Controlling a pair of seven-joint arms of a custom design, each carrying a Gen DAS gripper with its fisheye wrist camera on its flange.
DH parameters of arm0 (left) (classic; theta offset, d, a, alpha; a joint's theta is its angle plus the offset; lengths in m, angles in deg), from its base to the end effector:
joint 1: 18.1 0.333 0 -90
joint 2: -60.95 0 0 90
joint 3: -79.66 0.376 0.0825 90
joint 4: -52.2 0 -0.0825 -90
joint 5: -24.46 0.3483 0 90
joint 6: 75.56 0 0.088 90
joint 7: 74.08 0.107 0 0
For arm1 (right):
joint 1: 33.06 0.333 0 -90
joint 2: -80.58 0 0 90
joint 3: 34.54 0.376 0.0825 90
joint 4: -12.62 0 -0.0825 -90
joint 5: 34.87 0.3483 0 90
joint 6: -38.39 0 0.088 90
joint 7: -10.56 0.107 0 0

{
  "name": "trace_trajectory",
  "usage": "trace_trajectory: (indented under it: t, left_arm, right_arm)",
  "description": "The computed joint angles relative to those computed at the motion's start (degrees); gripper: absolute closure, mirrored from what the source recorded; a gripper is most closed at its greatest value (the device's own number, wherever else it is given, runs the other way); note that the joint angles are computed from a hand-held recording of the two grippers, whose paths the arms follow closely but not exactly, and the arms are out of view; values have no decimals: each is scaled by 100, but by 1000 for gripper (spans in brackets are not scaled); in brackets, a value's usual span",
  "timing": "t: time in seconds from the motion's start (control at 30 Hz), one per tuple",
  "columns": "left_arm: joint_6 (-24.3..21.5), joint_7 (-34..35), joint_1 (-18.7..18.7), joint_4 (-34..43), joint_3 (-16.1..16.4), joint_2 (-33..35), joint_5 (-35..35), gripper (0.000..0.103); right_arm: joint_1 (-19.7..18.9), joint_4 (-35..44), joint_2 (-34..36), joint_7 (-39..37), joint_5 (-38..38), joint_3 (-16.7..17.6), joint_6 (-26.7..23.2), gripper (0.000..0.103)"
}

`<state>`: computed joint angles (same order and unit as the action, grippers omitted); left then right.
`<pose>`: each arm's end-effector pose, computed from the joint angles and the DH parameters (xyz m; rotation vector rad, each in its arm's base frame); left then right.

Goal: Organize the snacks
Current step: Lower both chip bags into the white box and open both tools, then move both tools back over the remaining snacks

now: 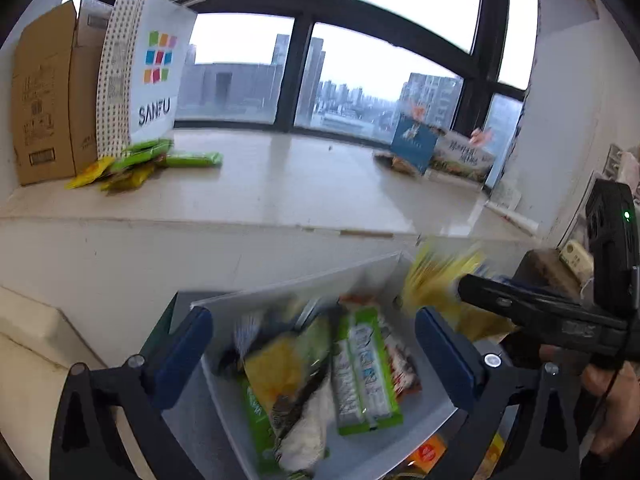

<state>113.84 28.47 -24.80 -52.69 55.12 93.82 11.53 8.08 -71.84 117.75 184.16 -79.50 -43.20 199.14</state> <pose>0.6422 -0.2860 0.4244 -1.4627 2.0809 -1.2243 0.6050 0.4632 0.4318 -1.5186 1.8034 -0.5121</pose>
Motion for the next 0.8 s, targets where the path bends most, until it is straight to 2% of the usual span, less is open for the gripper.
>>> trace_trajectory:
  t: [0.07, 0.1, 0.2, 0.3, 0.37, 0.47, 0.53, 0.63, 0.67, 0.73, 0.8]
  left_arm:
    - [45, -21, -251, -100, 314, -69, -35, 0]
    - [62, 64, -421, -125, 505, -99, -195, 0]
    - [97, -85, -248, -230, 332, -106, -79, 0]
    - [77, -78, -178, -289, 252, -142, -28, 0]
    - [152, -63, -236, -390, 315, -215, -10, 0]
    - [323, -78, -4, -621, 48, -313, 91, 0]
    - [467, -119, 284, -840, -272, -382, 248, 0]
    - [829, -239, 348, -1301, -321, -629, 436, 0]
    - [942, -333, 486, -1484, -453, -706, 584, 0]
    - [1166, -616, 1077, -1873, -1009, -804, 1106, 0]
    - [1487, -923, 1426, -2287, -1306, -965, 1478, 0]
  right_arm:
    - [147, -40, -13, 148, -144, -156, -253, 0]
    - [188, -156, -50, 366, -297, -243, -106, 0]
    - [160, -401, -143, 739, -474, -265, 165, 0]
    - [220, -560, -238, 953, -711, -339, 204, 0]
    - [327, -702, -350, 1210, -1024, -447, 187, 0]
    - [337, -793, -489, 1412, -1383, -384, 136, 0]
    - [455, -955, -651, 1758, -1877, -446, 151, 0]
    - [523, -1192, -887, 2137, -2478, -413, 183, 0]
    - [593, -1352, -1022, 2418, -2830, -443, 264, 0]
    - [700, -1562, -1210, 2985, -3451, -468, 285, 0]
    - [867, -1853, -1452, 3655, -4261, -464, 216, 0]
